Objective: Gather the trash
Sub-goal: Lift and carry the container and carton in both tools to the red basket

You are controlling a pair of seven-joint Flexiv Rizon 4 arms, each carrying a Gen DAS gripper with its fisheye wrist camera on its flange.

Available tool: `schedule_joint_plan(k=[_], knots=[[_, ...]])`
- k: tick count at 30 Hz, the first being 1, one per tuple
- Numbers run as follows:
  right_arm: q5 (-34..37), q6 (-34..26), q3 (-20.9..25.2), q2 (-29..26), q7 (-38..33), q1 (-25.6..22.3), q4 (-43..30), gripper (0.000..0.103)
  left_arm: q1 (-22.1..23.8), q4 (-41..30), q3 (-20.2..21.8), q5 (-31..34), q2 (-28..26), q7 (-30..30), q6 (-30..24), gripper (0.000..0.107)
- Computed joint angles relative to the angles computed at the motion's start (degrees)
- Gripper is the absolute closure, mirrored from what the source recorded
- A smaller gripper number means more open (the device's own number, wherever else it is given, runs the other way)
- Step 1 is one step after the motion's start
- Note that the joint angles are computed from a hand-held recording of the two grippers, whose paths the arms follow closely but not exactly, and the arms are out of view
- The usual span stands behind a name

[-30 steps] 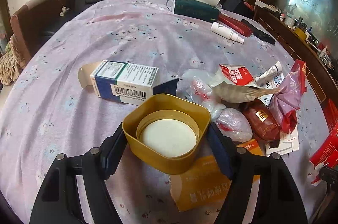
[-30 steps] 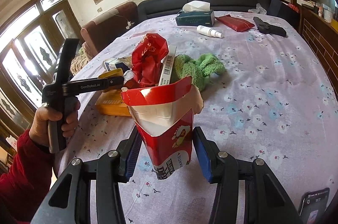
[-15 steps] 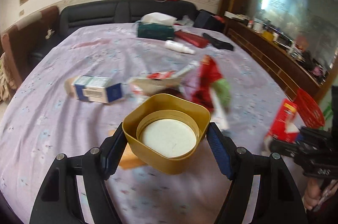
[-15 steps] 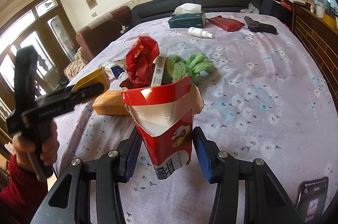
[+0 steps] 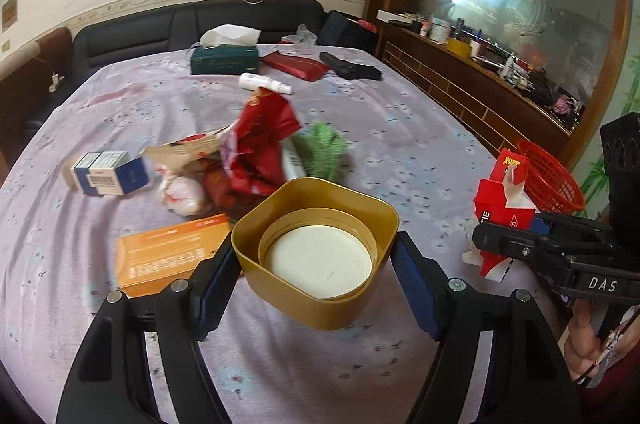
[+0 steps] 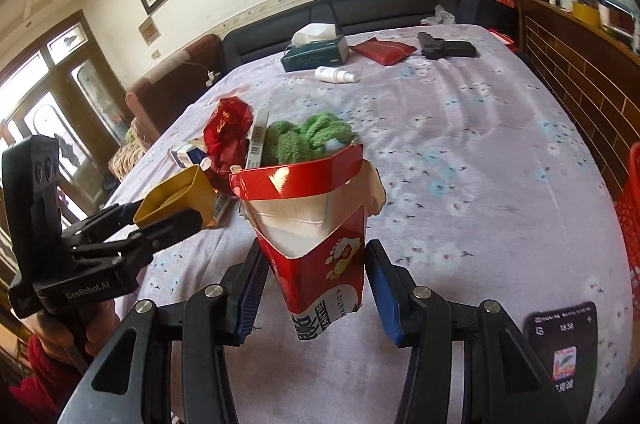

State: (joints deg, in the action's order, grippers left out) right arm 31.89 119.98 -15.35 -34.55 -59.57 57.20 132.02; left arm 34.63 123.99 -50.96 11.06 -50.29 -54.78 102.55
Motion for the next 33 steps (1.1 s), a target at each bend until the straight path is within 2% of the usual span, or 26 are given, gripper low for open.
schedule_joint_plan(k=[11, 27, 33], knots=[[5.45, 4.12, 0.67, 2.22, -2.16, 0.54, 3.01, 0.05, -1.16, 1.23, -0.44, 0.88, 1.3, -0.6, 0.65, 0.033], [12.5, 7.47, 5.37, 4.71, -7.79, -1.58, 3.58, 0.05, -3.6, 2.09, 0.46, 1.89, 3.28, -1.61, 1.56, 0.033], [17.06, 8.44, 6.29, 6.2, -10.9, -1.06, 3.69, 0.05, -3.79, 2.59, -0.13, 2.39, 3.71, -1.55, 1.85, 0.033]])
